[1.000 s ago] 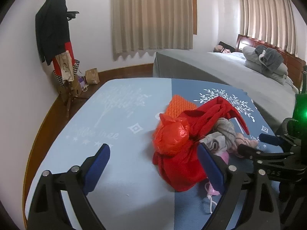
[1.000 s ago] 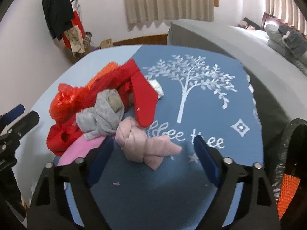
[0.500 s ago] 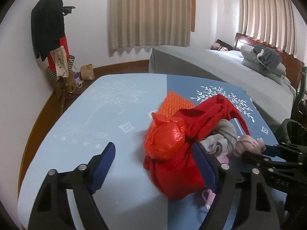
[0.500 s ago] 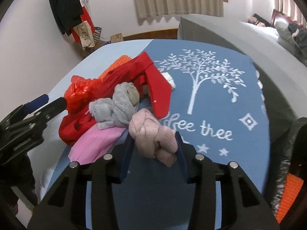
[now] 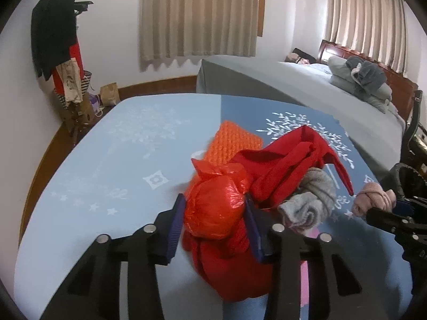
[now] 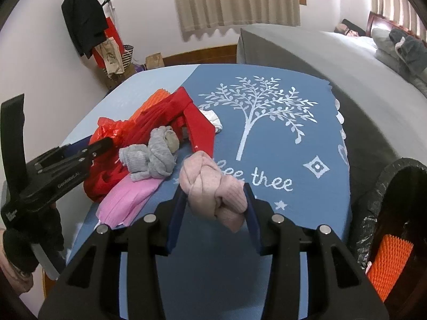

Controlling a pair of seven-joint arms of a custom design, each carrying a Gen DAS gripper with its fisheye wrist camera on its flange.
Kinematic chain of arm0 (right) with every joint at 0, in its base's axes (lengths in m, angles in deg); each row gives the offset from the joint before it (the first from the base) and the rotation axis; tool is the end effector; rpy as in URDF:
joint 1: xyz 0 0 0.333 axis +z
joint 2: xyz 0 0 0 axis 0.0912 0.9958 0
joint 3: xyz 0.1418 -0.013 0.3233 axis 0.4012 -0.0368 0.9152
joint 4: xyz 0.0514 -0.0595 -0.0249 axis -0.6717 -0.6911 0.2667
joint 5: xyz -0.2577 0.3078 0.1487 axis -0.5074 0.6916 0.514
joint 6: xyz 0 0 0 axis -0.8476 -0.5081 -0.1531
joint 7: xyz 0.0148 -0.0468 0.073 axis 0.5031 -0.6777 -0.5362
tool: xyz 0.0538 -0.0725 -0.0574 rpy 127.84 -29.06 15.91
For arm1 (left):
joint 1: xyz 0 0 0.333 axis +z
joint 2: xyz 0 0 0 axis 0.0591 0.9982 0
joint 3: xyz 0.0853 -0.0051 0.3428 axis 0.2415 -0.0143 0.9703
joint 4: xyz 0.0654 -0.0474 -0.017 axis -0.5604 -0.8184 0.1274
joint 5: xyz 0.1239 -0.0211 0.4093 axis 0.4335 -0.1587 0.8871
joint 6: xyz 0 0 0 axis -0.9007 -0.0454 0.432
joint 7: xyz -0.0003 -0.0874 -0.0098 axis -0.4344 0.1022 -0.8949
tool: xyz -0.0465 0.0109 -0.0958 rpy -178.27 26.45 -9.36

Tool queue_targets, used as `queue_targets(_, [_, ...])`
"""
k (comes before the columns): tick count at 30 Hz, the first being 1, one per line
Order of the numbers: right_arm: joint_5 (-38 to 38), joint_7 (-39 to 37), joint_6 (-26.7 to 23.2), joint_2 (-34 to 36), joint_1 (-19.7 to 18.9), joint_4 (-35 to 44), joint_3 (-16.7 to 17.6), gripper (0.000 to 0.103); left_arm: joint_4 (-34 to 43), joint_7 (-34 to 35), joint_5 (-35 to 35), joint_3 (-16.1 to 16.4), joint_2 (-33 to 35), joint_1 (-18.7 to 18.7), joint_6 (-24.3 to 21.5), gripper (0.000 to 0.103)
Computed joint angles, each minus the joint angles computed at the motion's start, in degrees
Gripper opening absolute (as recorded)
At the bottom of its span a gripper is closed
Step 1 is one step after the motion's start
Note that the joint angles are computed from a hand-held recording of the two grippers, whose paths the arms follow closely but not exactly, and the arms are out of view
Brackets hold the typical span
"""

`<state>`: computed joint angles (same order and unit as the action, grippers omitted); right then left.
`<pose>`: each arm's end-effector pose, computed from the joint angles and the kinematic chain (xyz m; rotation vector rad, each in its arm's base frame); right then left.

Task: Collect trash
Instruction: 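Grasp the red plastic bag with the left gripper while the right holds the pink cloth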

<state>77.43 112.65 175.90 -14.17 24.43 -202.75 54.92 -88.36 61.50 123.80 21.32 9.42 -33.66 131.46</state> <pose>0.5432 0.2750 0.3729 -2.0874 1.2793 -0.2640 0.4992 -0.5069 0.3592 -1.8767 1.5035 -0.7441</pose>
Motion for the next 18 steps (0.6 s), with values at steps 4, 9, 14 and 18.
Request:
queue_targets(4, [1.29, -1.16, 0.06, -0.5, -0.27, -0.08, 0.38, 0.041, -0.58, -1.47, 0.92, -0.09, -0.98, -0.72, -1.49, 0.039])
queue_targets(9, [4.21, -3.57, 0.34, -1.52, -0.27, -0.2, 0.59, 0.041, -0.89, -2.43, 1.69, -1.02, -2.51, -1.56, -5.06, 0.039])
queue_targets(14, [8.24, -6.86, 0.71, -2.78, 0.24, -0.44, 0.27, 0.041, -1.08, -1.9, 1.98, -2.07, -3.65, -1.57, -6.71, 0.039])
queue_targets(18, [10.48, -8.56, 0.72, -3.71, 1.0, -0.55, -0.47, 0.041, -0.92, -1.96, 2.05, -2.6, -4.15, -1.65, -7.46, 0.039])
